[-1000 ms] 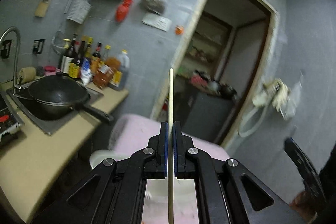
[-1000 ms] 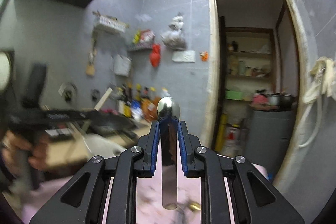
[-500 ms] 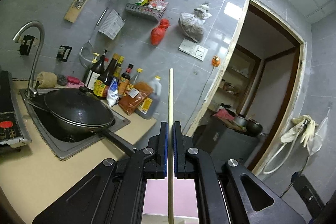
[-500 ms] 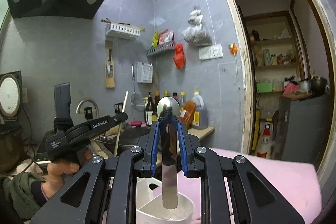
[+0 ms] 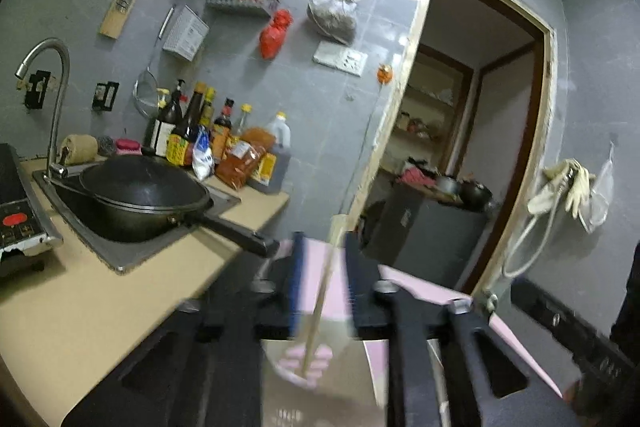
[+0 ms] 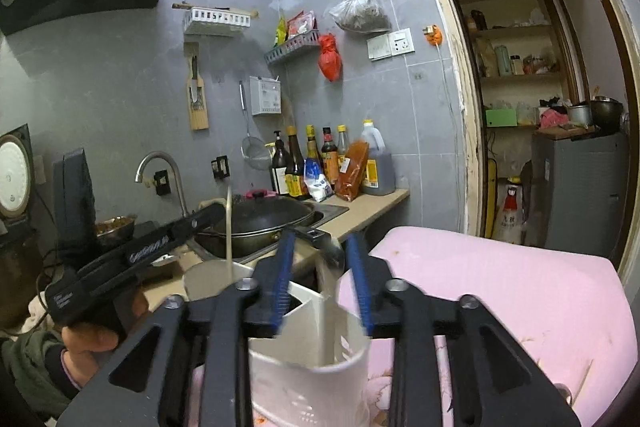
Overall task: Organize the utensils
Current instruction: 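Lower the knife into the white caddy with the right tool while the left drops the chopstick in, then grasp the silver-handled peeler by its handle with the left tool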
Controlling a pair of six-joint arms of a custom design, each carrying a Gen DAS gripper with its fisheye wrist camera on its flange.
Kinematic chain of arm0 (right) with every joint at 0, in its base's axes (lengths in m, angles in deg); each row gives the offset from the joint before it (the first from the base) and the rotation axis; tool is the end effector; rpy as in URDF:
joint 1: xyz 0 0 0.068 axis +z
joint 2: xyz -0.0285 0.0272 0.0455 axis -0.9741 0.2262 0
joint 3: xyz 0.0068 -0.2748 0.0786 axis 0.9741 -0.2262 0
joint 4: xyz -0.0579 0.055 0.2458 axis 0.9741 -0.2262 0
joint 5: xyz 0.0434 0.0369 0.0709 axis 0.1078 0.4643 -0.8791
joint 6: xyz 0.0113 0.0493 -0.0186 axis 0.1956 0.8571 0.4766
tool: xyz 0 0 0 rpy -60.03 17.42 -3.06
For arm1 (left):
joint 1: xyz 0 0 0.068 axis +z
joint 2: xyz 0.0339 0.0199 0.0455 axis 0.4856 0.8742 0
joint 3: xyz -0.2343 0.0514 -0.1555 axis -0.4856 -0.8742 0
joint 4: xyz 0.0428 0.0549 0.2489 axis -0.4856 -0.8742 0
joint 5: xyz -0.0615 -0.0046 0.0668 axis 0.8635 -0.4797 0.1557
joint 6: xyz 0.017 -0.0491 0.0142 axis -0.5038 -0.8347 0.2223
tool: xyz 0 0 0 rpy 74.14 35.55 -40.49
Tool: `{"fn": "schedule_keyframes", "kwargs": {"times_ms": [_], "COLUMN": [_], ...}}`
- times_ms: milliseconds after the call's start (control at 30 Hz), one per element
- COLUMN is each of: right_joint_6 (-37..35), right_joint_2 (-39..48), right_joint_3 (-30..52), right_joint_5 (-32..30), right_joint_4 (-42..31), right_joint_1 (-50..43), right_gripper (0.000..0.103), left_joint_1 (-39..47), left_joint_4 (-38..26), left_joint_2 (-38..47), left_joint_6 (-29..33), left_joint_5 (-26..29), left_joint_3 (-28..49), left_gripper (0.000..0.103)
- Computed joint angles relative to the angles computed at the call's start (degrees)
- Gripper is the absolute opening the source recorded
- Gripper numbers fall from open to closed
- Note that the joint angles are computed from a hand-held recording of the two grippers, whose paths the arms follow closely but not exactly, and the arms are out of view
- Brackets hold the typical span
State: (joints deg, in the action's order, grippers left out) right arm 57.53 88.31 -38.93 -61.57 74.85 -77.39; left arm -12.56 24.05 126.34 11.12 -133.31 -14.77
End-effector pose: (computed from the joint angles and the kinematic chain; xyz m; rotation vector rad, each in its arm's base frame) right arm 0.3453 0.0286 0.1641 -0.8498 1.6502 0.9014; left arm 0.2199 -0.1558 0.1612 -0.5317 1.6612 -0.0438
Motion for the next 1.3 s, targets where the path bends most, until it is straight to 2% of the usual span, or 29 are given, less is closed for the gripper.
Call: {"fn": "schedule_keyframes", "kwargs": {"times_ms": [67, 133, 167, 200, 233, 267, 333, 367, 500, 567, 667, 900, 1300], "right_joint_6": [0.0, 0.1, 0.3, 0.7, 1.2, 2.1, 3.1, 3.3, 3.7, 3.5, 0.5, -7.1, -26.5], "right_joint_2": [-0.6, -1.3, -1.8, -2.3, -2.7, -3.0, -3.7, -4.0, -4.4, -4.0, -3.9, -0.7, 8.4], "right_joint_3": [-0.3, -0.8, -1.2, -1.6, -2.1, -2.5, -3.1, -3.2, -4.3, -5.1, -4.5, 0.0, 14.8], "right_joint_5": [-0.6, -0.9, -1.1, -1.1, -1.0, -0.9, -0.6, -0.5, -0.4, -0.9, -1.2, -1.7, 2.7], "right_joint_4": [0.0, 0.3, 0.7, 1.3, 2.2, 3.4, 5.1, 5.4, 8.9, 11.9, 10.7, 3.8, -26.2], "right_joint_1": [-0.6, -1.3, -2.0, -2.7, -3.6, -4.4, -6.4, -7.4, -12.4, -15.6, -19.4, -26.9, -32.5], "right_gripper": [0.030, 0.032, 0.035, 0.043, 0.053, 0.057, 0.073, 0.077, 0.103, 0.103, 0.103, 0.103, 0.103], "left_joint_1": [-1.6, -3.5, -4.4, -5.5, -6.8, -7.8, -9.7, -10.3, -13.8, -15.5, -17.3, -18.3, -13.9], "left_joint_4": [0.0, -3.7, -5.7, -7.7, -9.3, -10.3, -12.9, -14.6, -18.2, -18.5, -21.0, -30.9, -46.8], "left_joint_2": [-0.8, -2.2, -2.8, -3.3, -3.6, -3.6, -3.7, -3.8, -0.7, 1.8, 5.7, 14.3, 27.1], "left_joint_6": [-1.5, -2.5, -3.0, -3.5, -4.2, -4.7, -5.5, -6.0, -5.9, -5.2, -4.7, -6.9, -16.9], "left_joint_5": [-0.2, -1.4, -2.1, -2.7, -3.6, -4.5, -5.5, -5.9, -7.9, -9.3, -9.2, -1.4, 18.7], "left_joint_3": [-0.8, 0.1, 0.7, 1.5, 2.4, 3.1, 4.9, 5.8, 11.2, 13.7, 18.4, 29.1, 45.1], "left_gripper": [0.032, 0.035, 0.042, 0.052, 0.057, 0.063, 0.069, 0.073, 0.091, 0.096, 0.097, 0.097, 0.097]}}
